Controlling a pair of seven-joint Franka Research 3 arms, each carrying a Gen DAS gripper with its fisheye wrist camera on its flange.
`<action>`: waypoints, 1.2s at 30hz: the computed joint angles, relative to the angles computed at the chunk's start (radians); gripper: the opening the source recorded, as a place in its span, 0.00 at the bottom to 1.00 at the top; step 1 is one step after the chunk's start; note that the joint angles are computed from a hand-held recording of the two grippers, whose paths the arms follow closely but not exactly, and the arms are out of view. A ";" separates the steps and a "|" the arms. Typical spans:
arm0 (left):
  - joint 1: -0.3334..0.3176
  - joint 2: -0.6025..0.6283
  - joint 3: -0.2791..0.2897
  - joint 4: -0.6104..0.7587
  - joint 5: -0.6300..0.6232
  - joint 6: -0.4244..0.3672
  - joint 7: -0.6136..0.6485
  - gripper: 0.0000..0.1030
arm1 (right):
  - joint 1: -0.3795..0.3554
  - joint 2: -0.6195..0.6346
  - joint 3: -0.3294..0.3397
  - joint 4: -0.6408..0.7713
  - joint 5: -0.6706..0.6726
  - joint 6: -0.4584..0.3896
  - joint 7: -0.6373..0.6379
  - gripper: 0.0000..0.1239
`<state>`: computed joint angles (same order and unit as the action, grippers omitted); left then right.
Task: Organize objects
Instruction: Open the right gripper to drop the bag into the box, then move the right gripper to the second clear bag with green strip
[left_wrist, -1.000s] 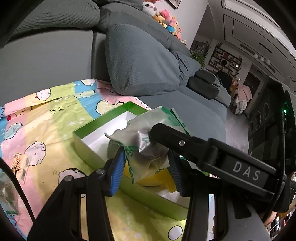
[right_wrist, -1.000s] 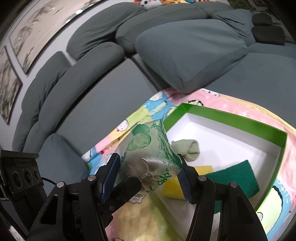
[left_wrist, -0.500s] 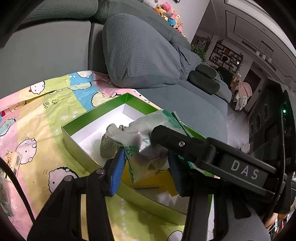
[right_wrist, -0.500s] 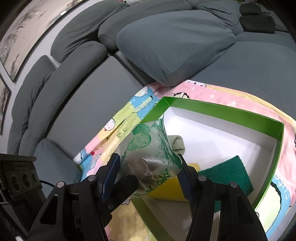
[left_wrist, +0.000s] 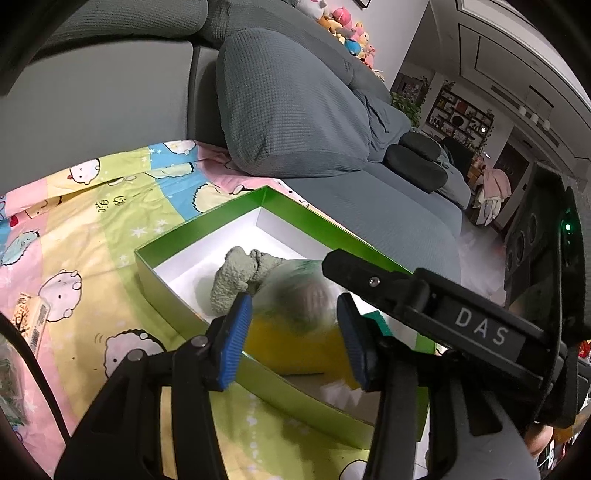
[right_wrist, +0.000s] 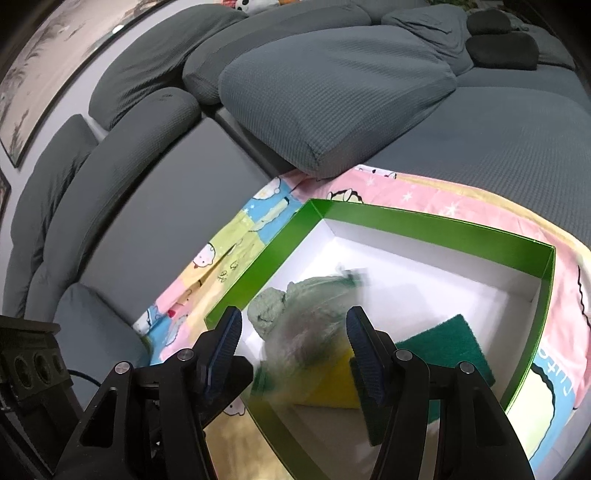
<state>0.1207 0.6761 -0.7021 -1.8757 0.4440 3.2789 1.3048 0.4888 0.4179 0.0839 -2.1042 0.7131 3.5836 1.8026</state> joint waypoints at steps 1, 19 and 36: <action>0.001 -0.004 0.002 -0.005 -0.001 0.005 -0.003 0.51 | -0.006 0.000 0.007 -0.003 -0.010 0.009 0.007 0.50; -0.221 -0.336 0.491 -0.349 -0.190 0.236 -0.282 0.76 | -0.227 0.059 0.198 0.033 -0.576 0.071 0.328 0.56; 0.068 -0.297 0.430 -0.444 -0.079 0.224 -0.506 0.81 | -0.380 0.474 0.590 0.626 -0.879 -0.514 0.212 0.57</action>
